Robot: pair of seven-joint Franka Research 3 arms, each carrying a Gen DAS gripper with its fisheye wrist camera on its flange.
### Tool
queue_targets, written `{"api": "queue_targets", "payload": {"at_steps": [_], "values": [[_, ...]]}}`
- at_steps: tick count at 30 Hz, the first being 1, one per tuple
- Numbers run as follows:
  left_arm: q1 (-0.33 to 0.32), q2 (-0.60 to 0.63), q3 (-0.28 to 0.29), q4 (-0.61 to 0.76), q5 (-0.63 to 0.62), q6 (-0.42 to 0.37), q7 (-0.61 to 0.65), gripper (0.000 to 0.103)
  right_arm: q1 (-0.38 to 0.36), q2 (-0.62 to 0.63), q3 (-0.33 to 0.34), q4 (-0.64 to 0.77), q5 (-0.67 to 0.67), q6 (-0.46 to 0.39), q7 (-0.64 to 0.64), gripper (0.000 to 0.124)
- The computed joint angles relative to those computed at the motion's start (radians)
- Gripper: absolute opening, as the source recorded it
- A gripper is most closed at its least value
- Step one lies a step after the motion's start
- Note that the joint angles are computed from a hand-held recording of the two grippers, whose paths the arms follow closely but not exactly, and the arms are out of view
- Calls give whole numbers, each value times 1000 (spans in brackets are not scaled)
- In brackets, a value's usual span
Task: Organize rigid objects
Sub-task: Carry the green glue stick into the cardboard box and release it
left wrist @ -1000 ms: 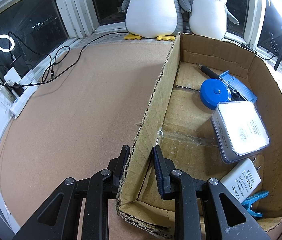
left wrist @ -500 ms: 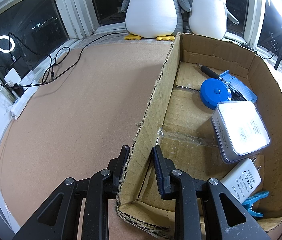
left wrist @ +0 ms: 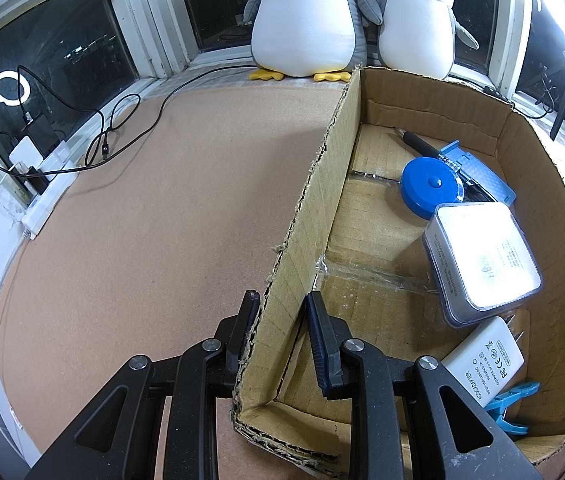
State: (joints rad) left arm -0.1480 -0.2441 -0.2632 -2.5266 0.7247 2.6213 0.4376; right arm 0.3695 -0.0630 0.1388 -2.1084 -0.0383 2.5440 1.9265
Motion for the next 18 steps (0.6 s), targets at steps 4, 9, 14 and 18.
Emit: {"api": "queue_targets", "payload": {"at_steps": [4, 9, 14, 18], "values": [[0, 0, 0, -1, 1, 1, -1, 25, 38, 32, 26, 55, 5, 31, -35, 14], [0, -1, 0, -2, 1, 1, -1, 25, 91, 92, 43, 130, 20, 39, -72, 14], [0, -2, 0, -3, 3, 3, -5, 25, 131, 143, 41, 181, 22, 34, -91, 14], [0, -2, 0, -4, 3, 3, -6, 25, 157, 184, 35, 220, 12, 20, -100, 14]]}}
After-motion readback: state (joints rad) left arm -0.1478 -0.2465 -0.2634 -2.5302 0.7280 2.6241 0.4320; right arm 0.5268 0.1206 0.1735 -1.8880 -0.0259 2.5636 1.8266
